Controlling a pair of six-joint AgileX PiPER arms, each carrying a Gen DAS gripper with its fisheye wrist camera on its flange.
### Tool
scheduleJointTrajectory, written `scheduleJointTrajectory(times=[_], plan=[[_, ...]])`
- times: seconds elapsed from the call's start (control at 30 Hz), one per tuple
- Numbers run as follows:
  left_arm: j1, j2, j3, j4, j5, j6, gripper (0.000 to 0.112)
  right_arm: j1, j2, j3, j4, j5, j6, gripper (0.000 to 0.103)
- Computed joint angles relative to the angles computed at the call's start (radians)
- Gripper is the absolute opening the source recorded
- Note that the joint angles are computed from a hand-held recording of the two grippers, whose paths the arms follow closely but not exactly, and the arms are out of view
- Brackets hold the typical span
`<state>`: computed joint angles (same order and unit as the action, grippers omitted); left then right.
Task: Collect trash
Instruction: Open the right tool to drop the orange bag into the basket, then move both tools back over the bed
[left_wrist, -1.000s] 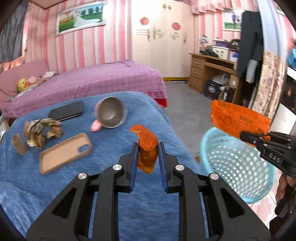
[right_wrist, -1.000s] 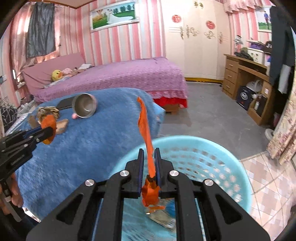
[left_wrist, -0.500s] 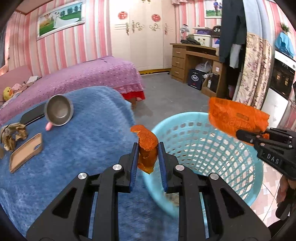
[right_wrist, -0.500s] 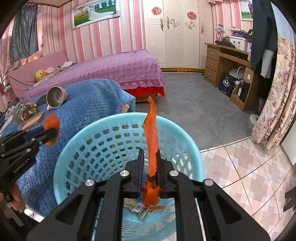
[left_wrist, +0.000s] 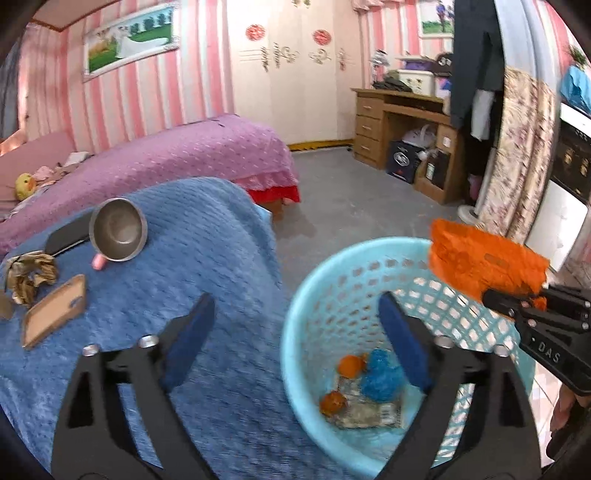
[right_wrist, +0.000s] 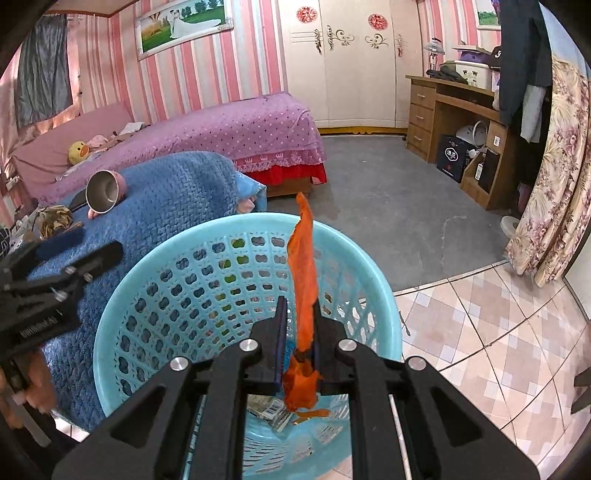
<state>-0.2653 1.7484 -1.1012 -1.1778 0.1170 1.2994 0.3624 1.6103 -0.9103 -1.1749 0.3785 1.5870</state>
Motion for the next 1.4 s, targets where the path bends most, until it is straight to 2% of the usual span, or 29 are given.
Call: scheduleJointTrajectory(times=[0.03, 0.13, 0.23, 0.4, 0.43, 0.5, 0.53, 0.63, 0.7, 0.8, 0.9, 1.0, 1.2, 1.4], plan=[[0.022, -0.006, 0.001, -0.078, 0.01, 0.076, 0.094, 0.003, 0.001, 0.001, -0.011, 0.0, 0.013, 0.012], [0.059, -0.012, -0.003, -0.161, 0.007, 0.16, 0.097, 0.002, 0.004, 0.008, -0.053, -0.013, 0.056, 0.012], [0.093, -0.014, -0.013, -0.094, 0.018, 0.096, 0.097, 0.006, 0.024, -0.005, -0.03, -0.015, 0.027, 0.012], [0.154, -0.024, -0.012, -0.098, 0.043, 0.113, 0.097, 0.021, 0.049, -0.035, 0.002, 0.038, 0.008, 0.014], [0.17, -0.028, -0.009, -0.113, 0.048, 0.134, 0.097, 0.024, 0.053, -0.042, 0.011, 0.055, 0.011, 0.018], [0.186, -0.037, 0.001, -0.154, 0.052, 0.183, 0.097, 0.035, 0.058, -0.053, 0.008, 0.093, 0.035, 0.055], [0.198, -0.041, 0.002, -0.156, 0.057, 0.191, 0.097, 0.04, 0.057, -0.054, -0.012, 0.104, 0.065, 0.062], [0.24, -0.048, 0.002, -0.18, 0.084, 0.23, 0.097, 0.056, 0.057, -0.067, -0.037, 0.131, 0.096, 0.066], [0.266, -0.053, 0.004, -0.202, 0.1, 0.261, 0.097, 0.075, 0.066, -0.092, -0.026, 0.172, 0.09, 0.076], [0.309, -0.054, -0.005, -0.187, 0.131, 0.258, 0.097, 0.101, 0.081, -0.133, -0.032, 0.219, 0.119, 0.085], [0.354, -0.049, -0.02, -0.18, 0.156, 0.268, 0.097, 0.127, 0.11, -0.185, -0.03, 0.266, 0.128, 0.09], [0.401, -0.039, -0.041, -0.175, 0.181, 0.283, 0.097, 0.148, 0.139, -0.236, -0.019, 0.289, 0.121, 0.091], [0.495, 0.015, -0.134, -0.077, 0.24, 0.208, 0.097, 0.198, 0.232, -0.382, 0.02, 0.332, 0.063, 0.092], [0.574, 0.082, -0.222, -0.04, 0.257, 0.213, 0.097, 0.228, 0.31, -0.505, 0.056, 0.333, 0.014, 0.092]])
